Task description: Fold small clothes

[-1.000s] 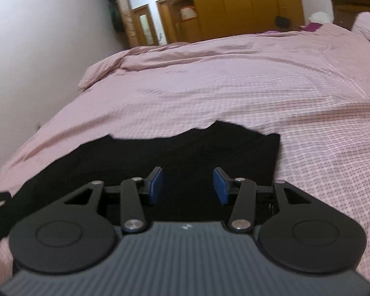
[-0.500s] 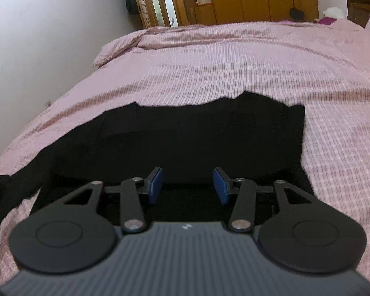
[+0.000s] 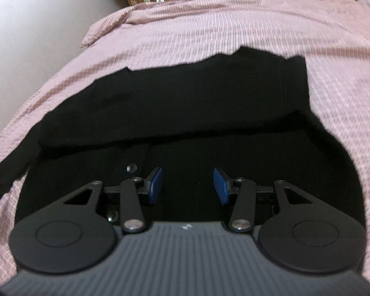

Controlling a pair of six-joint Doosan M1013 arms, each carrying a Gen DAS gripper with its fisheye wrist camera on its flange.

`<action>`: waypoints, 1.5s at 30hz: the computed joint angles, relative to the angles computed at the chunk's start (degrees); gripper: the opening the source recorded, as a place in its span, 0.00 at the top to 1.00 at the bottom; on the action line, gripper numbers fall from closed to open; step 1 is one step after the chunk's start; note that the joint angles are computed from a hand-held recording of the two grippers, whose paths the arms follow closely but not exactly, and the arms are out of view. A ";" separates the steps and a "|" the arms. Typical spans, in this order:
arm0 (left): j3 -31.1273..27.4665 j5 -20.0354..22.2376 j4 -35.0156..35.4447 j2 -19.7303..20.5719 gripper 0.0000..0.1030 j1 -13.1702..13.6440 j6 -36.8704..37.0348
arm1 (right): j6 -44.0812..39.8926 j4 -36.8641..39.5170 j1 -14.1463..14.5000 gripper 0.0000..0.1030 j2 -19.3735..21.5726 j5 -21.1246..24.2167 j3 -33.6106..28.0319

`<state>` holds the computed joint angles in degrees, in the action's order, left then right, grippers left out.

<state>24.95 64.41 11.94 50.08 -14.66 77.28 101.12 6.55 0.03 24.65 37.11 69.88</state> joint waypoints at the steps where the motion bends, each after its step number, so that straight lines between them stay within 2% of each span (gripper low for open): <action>1: 0.49 -0.24 1.44 -0.02 0.09 -0.26 0.34 | 0.22 -0.61 0.17 0.53 -0.06 -0.32 0.23; 5: 4.19 -4.44 9.09 -0.76 0.04 -1.08 -2.60 | -0.28 -0.89 0.32 0.51 -0.17 -1.01 0.70; 9: 4.01 -4.67 15.70 0.08 0.03 -1.15 -10.20 | -0.40 -0.95 0.37 0.50 -0.32 -1.45 1.02; 11: 4.22 -5.48 16.56 0.24 0.05 -0.89 -12.18 | -0.32 -0.68 0.29 0.50 -0.44 -1.87 1.31; 13: 6.41 -9.08 17.65 -0.63 0.22 -0.66 -12.98 | -0.02 -0.35 0.23 0.50 -0.49 -2.21 1.45; 15: 7.75 -11.76 19.64 -1.13 0.63 -0.73 -12.84 | 0.60 0.05 0.17 0.50 -0.54 -2.44 1.52; 17: 6.21 -11.20 20.42 -0.46 0.77 -0.78 -13.65 | 0.96 0.59 0.10 0.50 -0.72 -2.67 1.76; 20: 5.30 -13.16 20.23 -0.46 0.84 -0.45 -17.81 | 0.98 2.06 -0.15 0.50 -0.98 -3.11 2.05; 25: 2.86 -18.43 27.88 0.18 0.85 -0.90 -24.66 | 0.90 4.07 -0.58 0.50 -1.70 -4.59 3.04; 26: 1.66 -19.18 27.72 0.57 0.85 -0.90 -24.48 | 0.95 4.34 -0.65 0.50 -1.89 -5.05 3.32; 29: -2.00 -21.70 25.54 1.61 0.85 -0.98 -23.12 | 0.95 5.37 -0.90 0.50 -2.40 -6.16 4.11; 33: -3.92 -26.86 22.28 1.79 0.86 -1.80 -19.72 | 0.99 6.34 -1.19 0.50 -3.00 -7.36 5.06; 38: -7.51 -31.14 10.98 3.05 0.86 -3.30 -8.63 | 1.14 7.34 -1.44 0.50 -3.79 -9.01 6.21; 41: -13.06 -29.46 0.43 5.84 0.86 -4.26 2.51 | 1.26 7.55 -1.70 0.50 -4.39 -10.22 7.12; 43: -15.67 -28.03 -3.82 7.37 0.86 -5.21 7.84 | 1.58 7.42 -1.89 0.50 -4.80 -11.08 7.81; 45: -23.01 -23.69 -7.15 11.31 0.86 -6.16 12.00 | 2.50 6.78 -2.08 0.50 -5.22 -11.83 8.59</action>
